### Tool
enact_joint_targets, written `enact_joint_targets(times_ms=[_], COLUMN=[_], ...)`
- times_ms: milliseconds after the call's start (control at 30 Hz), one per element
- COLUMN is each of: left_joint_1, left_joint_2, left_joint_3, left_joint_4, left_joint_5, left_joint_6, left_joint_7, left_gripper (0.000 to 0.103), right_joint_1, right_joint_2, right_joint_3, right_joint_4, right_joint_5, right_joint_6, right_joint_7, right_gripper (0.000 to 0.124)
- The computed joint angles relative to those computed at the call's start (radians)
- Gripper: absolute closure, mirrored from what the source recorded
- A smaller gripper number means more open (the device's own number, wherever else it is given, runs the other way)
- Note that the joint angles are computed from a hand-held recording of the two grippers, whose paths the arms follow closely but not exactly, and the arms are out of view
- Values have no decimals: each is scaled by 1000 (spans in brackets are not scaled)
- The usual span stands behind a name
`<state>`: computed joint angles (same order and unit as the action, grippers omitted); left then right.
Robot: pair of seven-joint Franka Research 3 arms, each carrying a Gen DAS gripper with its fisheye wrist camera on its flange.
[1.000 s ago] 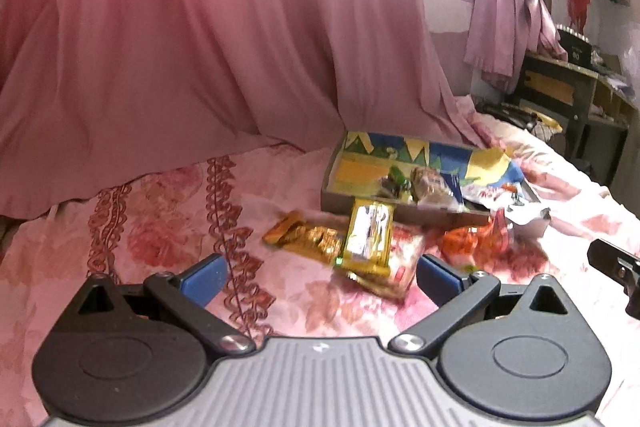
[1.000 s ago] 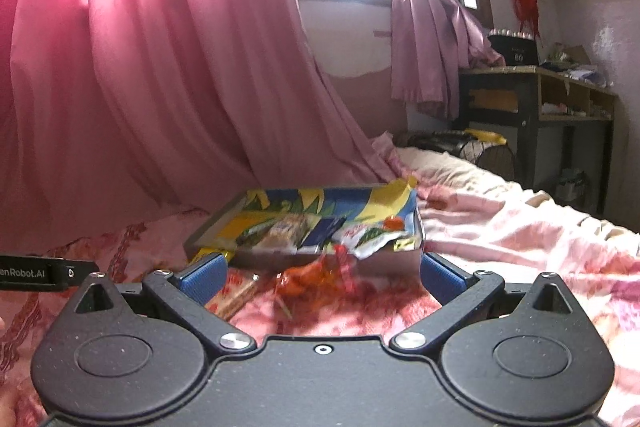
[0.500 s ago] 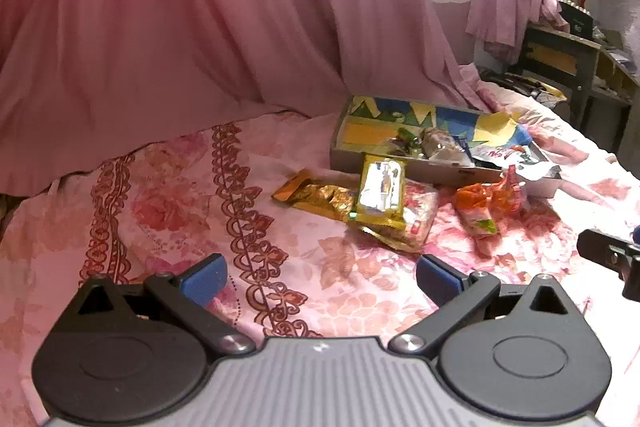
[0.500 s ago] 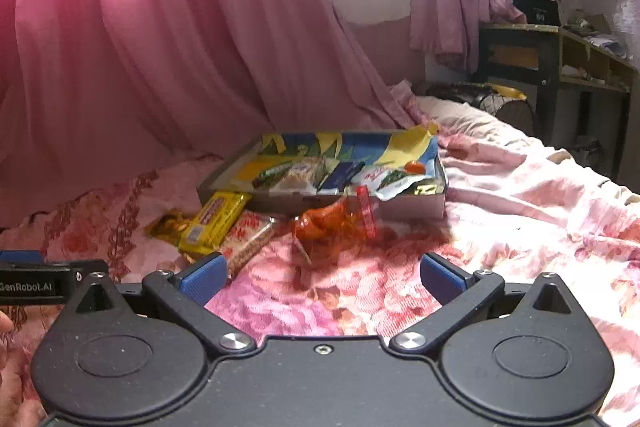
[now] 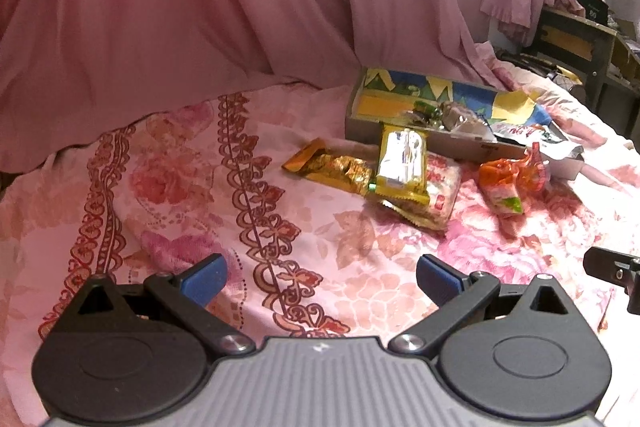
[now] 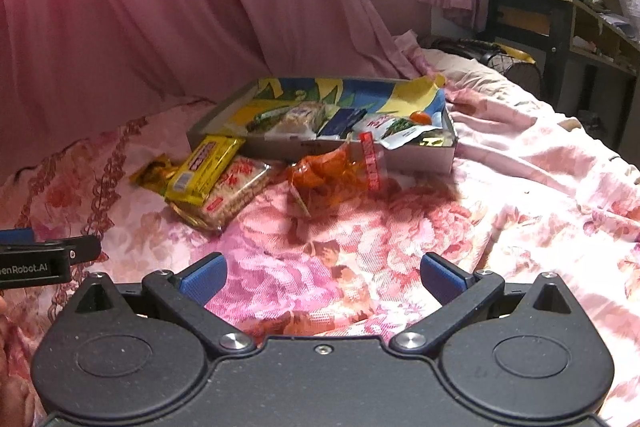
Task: Organize snacks
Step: 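Lower the left tool to the yellow wafer bar while the right tool approaches the orange snack bag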
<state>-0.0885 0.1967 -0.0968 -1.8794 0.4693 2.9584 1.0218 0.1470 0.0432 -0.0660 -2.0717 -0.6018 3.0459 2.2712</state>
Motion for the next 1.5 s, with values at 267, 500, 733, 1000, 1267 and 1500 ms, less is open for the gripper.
enact_joint_targets(times_ms=[267,500,733,1000,1267,1500], left_joint_1=[0,-9,-16,-5,-23,-45], left_joint_2=[27,72,151,245,347,431], left_joint_3=[4,19,14,-32,-48,-47], left_joint_4=[32,91,205,344,500,625], left_joint_5=[-6,10,-12,-99,-174,-192], left_joint_6=[-12,-18,-19,-52,-141,-188], left_joint_7=[6,-8,11,107,172,227], left_gripper=[0,0,0,0,0,0], right_joint_1=[4,9,30,16,-15,-44], right_joint_2=[15,45,103,193,280,356], right_joint_3=[19,25,10,28,56,92], right_joint_4=[11,35,97,212,327,408], right_joint_5=[152,349,438,617,765,866], right_joint_6=[-27,-16,12,5,-22,-33], right_joint_7=[-158,-322,-486,-684,-851,-934], right_gripper=[22,22,22,22,22,22])
